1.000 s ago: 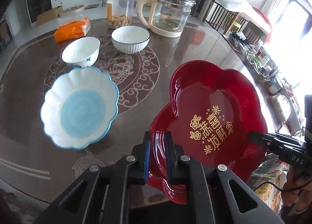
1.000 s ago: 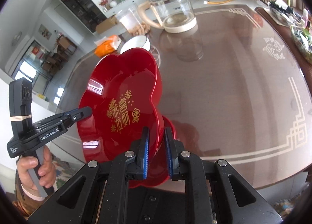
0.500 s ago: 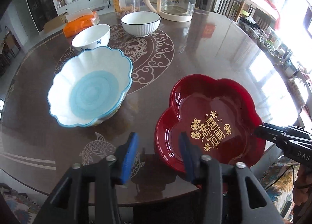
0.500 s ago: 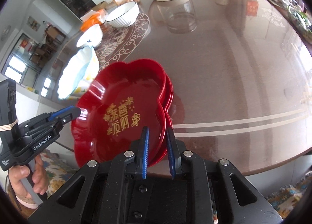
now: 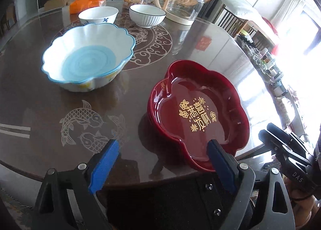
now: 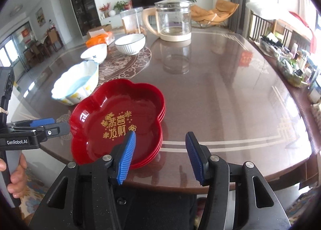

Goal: Organize plates and bowls
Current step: 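Lower the red plate onto the stack and open the right gripper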

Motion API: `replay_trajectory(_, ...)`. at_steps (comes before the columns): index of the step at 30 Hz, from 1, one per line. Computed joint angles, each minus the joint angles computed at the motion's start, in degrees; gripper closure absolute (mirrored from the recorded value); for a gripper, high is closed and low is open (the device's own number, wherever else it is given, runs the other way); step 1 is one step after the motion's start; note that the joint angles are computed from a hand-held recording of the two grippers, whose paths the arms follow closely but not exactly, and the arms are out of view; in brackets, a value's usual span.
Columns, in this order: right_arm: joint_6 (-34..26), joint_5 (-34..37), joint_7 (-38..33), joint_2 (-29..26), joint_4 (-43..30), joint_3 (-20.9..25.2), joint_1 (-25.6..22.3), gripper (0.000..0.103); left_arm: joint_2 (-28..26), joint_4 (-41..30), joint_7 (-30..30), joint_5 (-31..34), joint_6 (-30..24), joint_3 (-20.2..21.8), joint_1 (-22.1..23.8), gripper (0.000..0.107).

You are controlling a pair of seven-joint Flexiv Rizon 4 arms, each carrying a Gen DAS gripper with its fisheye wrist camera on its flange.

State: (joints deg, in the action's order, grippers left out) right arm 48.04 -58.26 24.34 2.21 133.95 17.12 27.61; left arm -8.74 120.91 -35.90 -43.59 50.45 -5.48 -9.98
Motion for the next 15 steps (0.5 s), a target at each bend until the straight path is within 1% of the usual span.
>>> replay_trajectory(2,6.7,0.7,-2.2,0.1,1.1,-0.4,-0.4,0.042,0.7,1.1,0.9,-1.8,-0.1,0.3,0.4,0.018)
replay_trajectory(5,15.7,0.7,-4.1,-1.1,1.8,-0.7,-0.6,0.042,0.9,1.7,1.7,-3.9,1.3,0.6,0.6,0.018)
replay_trajectory(7,20.4,-0.4,-3.4,-2.7,1.6,-1.4,-0.9,0.042,-0.1,0.9,1.7,-3.2,1.6,0.4,0.6,0.018)
replay_trajectory(9,22.0,-2.4,-1.4,-4.3,1.2,-2.2,-0.9,0.042,-0.9,0.4,3.5,-4.5,1.3,-0.4,0.5,0.018)
replay_trajectory(11,20.1,-0.3,-2.8,-5.4,0.3,-2.1,-0.1,0.042,-1.7,-0.4,4.3,-5.2,-0.1,-1.1,0.3,0.018)
replay_trajectory(12,20.2,-0.3,-2.8,-5.9,0.2,-2.2,0.2,0.042,-2.1,-0.9,4.5,-5.4,-1.0,-1.4,0.2,0.018)
replay_trajectory(15,22.6,-0.8,-3.2,-7.0,0.2,-2.9,0.6,0.042,-3.1,-2.0,4.3,-5.0,-2.7,-2.1,-0.5,0.018)
